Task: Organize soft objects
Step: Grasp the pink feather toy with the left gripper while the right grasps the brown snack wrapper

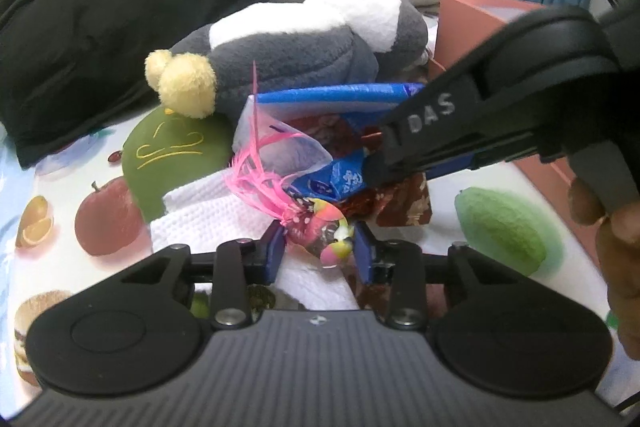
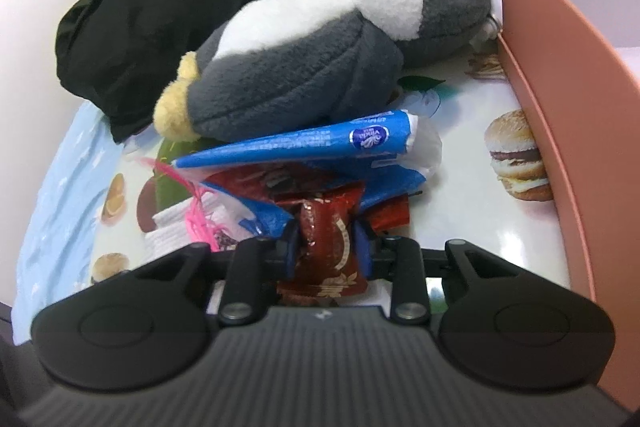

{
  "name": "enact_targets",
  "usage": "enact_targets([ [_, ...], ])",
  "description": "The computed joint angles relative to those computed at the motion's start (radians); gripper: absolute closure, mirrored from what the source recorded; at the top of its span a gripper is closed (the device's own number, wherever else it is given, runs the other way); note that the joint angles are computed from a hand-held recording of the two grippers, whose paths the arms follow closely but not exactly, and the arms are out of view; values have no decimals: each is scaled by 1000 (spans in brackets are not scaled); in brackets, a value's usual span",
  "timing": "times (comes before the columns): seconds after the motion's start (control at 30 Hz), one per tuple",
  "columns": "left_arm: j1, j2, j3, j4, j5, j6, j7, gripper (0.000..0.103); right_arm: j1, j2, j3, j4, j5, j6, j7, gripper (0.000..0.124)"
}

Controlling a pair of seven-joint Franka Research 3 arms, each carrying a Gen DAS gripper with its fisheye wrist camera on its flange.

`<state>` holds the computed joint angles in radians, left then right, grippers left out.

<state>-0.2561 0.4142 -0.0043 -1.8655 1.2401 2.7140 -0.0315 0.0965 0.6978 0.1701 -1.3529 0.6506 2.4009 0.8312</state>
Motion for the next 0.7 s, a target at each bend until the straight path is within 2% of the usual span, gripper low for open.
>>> enact_targets([
  [0.17, -9, -68, -10, -56, 18, -18, -74, 61, -28, -74, 9, -80, 37, 10, -49, 92],
  [0.37, -2, -163, -54, -139, 37, -42, -187, 61, -55, -197, 2, -221, 107, 25, -143, 92],
  [0.7, -7, -299, -148, -266, 53, -81, -401, 61, -73, -408, -60, -467, 231, 12, -326, 92],
])
